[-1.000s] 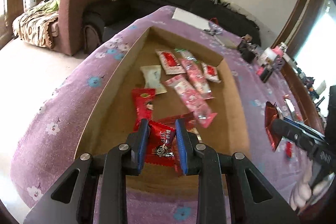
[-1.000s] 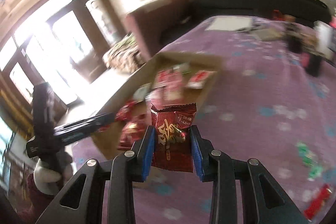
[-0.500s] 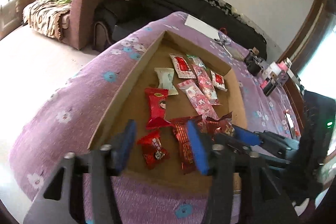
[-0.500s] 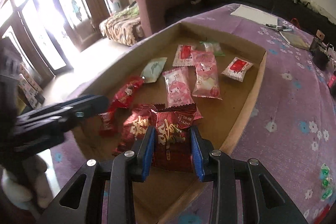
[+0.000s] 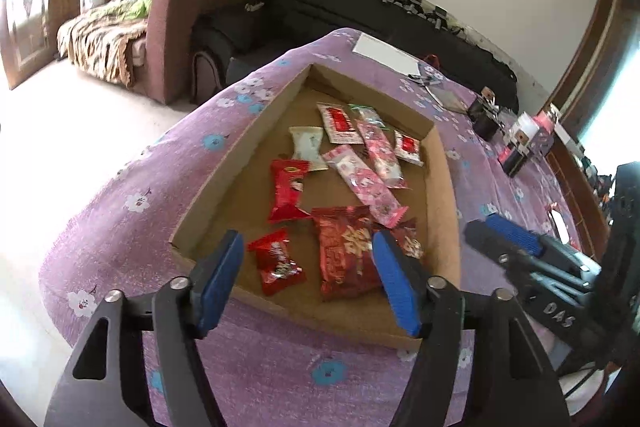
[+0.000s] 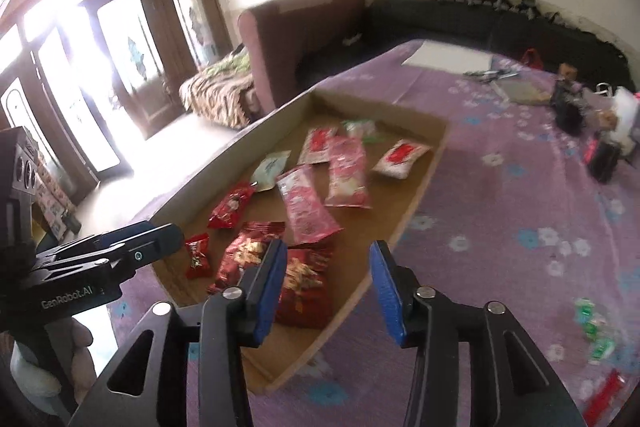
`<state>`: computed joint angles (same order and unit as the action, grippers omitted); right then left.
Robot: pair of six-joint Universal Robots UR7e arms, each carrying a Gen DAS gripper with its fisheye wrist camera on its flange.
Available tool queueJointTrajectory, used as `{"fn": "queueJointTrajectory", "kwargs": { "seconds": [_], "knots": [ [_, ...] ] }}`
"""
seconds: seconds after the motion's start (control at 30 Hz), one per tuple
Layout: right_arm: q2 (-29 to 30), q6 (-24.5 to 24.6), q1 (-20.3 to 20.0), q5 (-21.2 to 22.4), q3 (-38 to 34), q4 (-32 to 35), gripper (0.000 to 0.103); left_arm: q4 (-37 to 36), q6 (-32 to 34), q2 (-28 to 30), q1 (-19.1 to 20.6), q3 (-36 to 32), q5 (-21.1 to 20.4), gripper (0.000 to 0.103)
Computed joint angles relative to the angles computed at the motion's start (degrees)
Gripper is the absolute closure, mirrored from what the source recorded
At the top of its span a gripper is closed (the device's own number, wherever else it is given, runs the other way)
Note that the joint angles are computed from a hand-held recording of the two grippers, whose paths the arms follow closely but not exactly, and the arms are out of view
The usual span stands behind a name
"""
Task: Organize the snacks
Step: 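Carry both red snacks into the cardboard tray and open both tools, then move both tools back to the table and grasp a red candy bar with the right tool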
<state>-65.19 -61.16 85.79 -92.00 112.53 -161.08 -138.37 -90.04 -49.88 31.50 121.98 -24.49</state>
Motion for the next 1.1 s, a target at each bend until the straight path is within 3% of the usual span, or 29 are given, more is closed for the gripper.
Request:
{"fn": "queueJointTrajectory", "kwargs": {
  "seconds": [0.2, 0.33, 0.6, 0.8, 0.97, 1.1],
  "knots": [
    [-3.5, 0.8, -3.6, 2.5, -1.8, 1.2, 0.053, 15.7, -3.5, 3.6, -1.2, -7.4, 0.6, 0.035],
    [-4.3, 2.8, -5.9, 3.3, -4.7, 1.9, 0.053, 18.4, -1.0, 6.4, -1.8, -10.9, 0.6, 0.035],
    [-5.3, 7.5, -11.0, 5.0, -11.4, 4.0, 0.053, 15.2, 8.0, 10.7, -1.6, -15.9, -0.6, 0.035],
    [-4.7, 10.7, -15.0, 4.8, -17.4, 5.2, 0.052, 1.8, 18.3, 12.3, -1.2, -15.6, -3.4, 0.035],
    [-2.9, 15.0, -17.2, 3.6, -23.1, 10.5, 0.052, -6.5, 24.8, 14.8, -0.5, -17.2, -6.0, 0.035],
    [-2.2, 15.0, -17.8, 1.5, -24.6, 16.0, 0.05, -9.6, 28.8, 16.5, -0.4, -18.8, -7.7, 0.036]
  ]
}}
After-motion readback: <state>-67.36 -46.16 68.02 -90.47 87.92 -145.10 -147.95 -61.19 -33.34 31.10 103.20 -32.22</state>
